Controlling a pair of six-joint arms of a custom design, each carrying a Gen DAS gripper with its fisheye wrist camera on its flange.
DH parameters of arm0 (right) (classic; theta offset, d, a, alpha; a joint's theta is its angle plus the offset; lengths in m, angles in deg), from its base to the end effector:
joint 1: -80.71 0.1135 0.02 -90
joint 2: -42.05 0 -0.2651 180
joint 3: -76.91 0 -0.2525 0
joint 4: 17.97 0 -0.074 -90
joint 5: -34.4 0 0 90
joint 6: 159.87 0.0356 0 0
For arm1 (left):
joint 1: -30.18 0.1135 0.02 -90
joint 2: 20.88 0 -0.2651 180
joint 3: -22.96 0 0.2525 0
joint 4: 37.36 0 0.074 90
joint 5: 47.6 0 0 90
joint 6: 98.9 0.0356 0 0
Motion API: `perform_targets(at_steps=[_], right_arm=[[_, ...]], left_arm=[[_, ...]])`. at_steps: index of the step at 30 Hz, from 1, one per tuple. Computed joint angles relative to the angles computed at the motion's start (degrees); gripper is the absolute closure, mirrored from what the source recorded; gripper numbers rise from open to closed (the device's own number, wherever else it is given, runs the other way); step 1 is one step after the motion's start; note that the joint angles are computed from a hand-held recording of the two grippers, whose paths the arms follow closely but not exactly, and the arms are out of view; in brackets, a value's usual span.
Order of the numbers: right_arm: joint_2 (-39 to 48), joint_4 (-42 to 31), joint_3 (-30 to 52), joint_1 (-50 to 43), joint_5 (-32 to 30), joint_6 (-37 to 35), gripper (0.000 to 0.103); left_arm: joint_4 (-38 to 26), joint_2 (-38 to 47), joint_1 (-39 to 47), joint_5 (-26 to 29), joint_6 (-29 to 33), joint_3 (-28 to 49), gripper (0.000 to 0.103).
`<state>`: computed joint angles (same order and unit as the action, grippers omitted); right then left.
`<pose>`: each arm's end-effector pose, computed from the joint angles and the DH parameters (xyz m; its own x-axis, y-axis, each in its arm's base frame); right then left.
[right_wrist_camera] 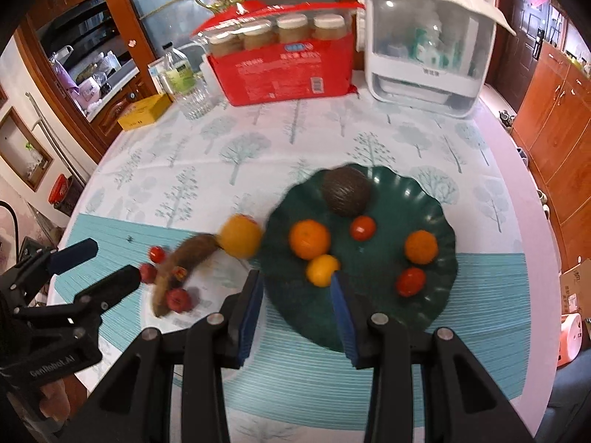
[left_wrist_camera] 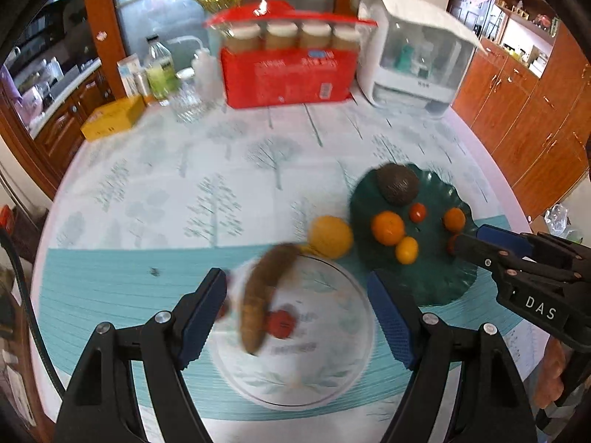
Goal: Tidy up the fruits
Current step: 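Move both tools back over the white plate of fruit, then grasp the brown banana with the right tool while the left tool grasps the large red tomato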
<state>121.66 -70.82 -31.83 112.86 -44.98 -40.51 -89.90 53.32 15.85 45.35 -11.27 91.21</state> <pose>0.2359 0.1405 0.2421 -0.8662 0.0247 -0.4991 -0.0266 0.9951 0.0954 0.2478 -0.0652 0.2490 -0.8366 0.1711 -0.5204 0.2388 0.9688 -0.0655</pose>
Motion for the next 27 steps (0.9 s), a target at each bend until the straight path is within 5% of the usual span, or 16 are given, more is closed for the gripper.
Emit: perform_targets(at_steps=[13,27], right_arm=[[19.9,1.2,15.7,9.8,0.8,8.7,0.065],[41.2,7.9,24.7,7.6,-12.0,17.0,0.065]], left_arm=[[1.4,6.9,23.2,10.8,18.2,3.1,0.025],[13.2,23.8,24.4,11.7,27.0,-3.4,0.026]])
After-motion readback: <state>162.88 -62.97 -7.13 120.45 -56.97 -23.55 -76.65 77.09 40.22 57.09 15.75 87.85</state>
